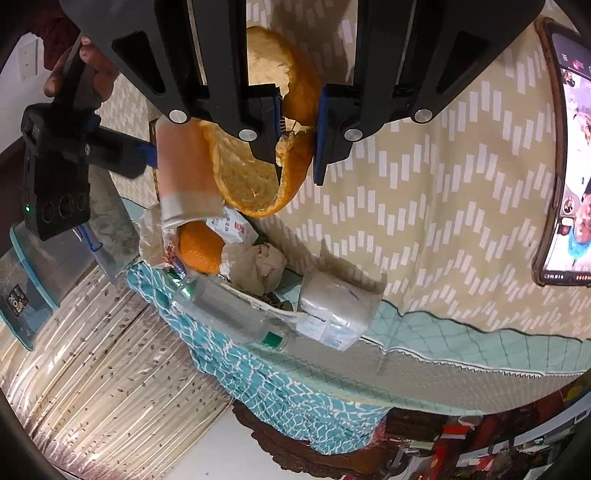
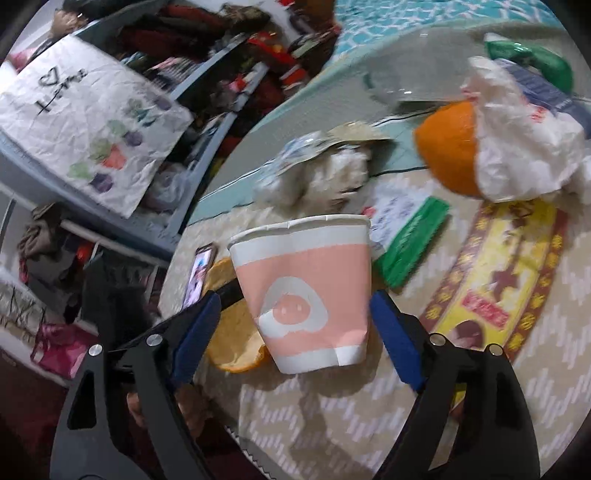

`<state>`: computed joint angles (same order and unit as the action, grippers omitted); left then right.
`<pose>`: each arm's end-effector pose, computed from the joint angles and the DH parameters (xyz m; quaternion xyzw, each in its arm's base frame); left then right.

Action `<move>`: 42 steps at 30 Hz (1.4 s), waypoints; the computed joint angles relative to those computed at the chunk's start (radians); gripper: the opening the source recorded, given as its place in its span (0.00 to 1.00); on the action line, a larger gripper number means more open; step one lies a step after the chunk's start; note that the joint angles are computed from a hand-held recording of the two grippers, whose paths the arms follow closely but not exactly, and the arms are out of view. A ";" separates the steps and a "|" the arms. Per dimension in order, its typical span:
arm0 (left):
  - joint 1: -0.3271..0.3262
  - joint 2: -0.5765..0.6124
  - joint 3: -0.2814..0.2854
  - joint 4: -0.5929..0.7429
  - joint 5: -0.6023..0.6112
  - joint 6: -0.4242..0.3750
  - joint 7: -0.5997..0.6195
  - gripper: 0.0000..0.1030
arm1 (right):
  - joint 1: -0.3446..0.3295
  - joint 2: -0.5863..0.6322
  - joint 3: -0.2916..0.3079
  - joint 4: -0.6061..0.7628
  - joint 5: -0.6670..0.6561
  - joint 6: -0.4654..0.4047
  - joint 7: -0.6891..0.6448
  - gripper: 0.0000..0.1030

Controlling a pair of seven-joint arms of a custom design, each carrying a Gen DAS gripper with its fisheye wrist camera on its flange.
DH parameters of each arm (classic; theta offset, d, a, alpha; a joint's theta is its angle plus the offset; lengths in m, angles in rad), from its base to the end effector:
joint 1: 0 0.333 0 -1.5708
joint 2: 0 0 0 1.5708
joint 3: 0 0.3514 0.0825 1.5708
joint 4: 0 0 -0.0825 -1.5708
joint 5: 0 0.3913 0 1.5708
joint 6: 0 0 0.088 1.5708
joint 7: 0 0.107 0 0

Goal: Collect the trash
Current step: 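Lift the orange peel and pink cup and carry both toward the beige bin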

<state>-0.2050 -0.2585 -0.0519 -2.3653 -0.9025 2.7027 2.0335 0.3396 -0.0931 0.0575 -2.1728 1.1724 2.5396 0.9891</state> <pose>0.4849 -0.1013 0.5147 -0.6491 0.6521 -0.3908 0.0257 0.5150 0.2049 0.5087 -0.6683 0.5929 0.1130 0.4348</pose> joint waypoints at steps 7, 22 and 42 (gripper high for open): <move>0.010 0.002 -0.008 0.002 0.037 0.000 -0.035 0.12 | 0.011 0.016 0.032 -0.009 -0.238 0.116 0.161 0.69; 0.006 0.007 0.002 0.003 0.064 0.003 -0.071 0.12 | 0.047 0.009 0.041 -0.036 -0.351 0.130 0.191 0.66; -0.050 0.050 -0.035 0.189 -0.066 -0.064 0.084 0.12 | 0.052 -0.204 -0.062 -0.226 -0.107 0.339 0.045 0.45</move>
